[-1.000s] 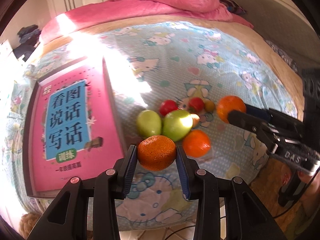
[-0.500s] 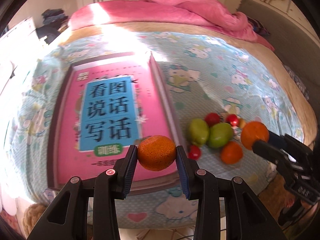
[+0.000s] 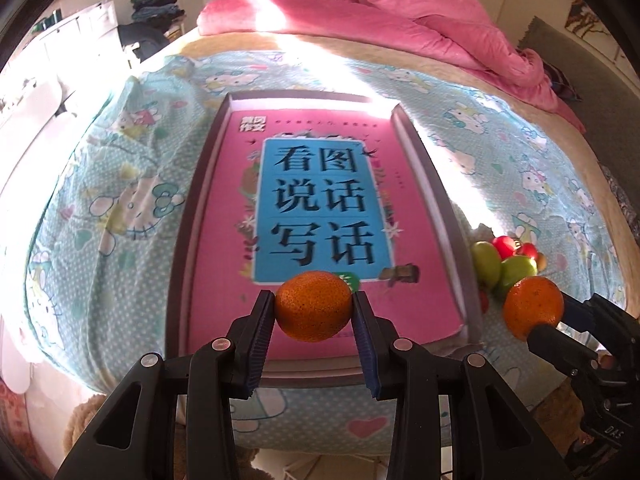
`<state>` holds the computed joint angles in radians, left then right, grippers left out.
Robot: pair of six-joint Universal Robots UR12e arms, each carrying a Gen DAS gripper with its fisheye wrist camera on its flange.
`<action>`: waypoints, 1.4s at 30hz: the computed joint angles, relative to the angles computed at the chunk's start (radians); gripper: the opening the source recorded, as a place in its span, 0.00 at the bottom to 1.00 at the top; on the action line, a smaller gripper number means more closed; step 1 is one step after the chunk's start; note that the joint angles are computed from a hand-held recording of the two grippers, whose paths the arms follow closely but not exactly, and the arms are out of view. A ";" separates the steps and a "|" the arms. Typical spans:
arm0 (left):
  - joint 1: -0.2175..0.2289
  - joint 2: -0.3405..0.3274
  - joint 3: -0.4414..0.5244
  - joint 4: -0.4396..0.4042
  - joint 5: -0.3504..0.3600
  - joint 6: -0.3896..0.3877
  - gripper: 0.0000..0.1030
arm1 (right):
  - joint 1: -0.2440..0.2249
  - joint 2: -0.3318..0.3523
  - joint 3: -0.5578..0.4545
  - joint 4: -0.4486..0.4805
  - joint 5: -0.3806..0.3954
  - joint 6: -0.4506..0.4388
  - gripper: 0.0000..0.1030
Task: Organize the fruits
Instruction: 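Carry the left gripper's orange onto the pink book while the right carries its orange there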
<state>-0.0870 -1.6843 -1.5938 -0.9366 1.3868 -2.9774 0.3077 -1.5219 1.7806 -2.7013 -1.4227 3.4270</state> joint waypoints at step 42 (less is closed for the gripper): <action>0.064 -0.027 -0.005 -0.028 0.049 0.008 0.39 | 0.065 0.118 -0.121 0.173 -0.027 0.014 0.39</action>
<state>-0.0229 -1.7114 -1.5985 -0.9646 1.4354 -2.9694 0.3729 -1.4040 1.6598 -2.5285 -1.4502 3.4410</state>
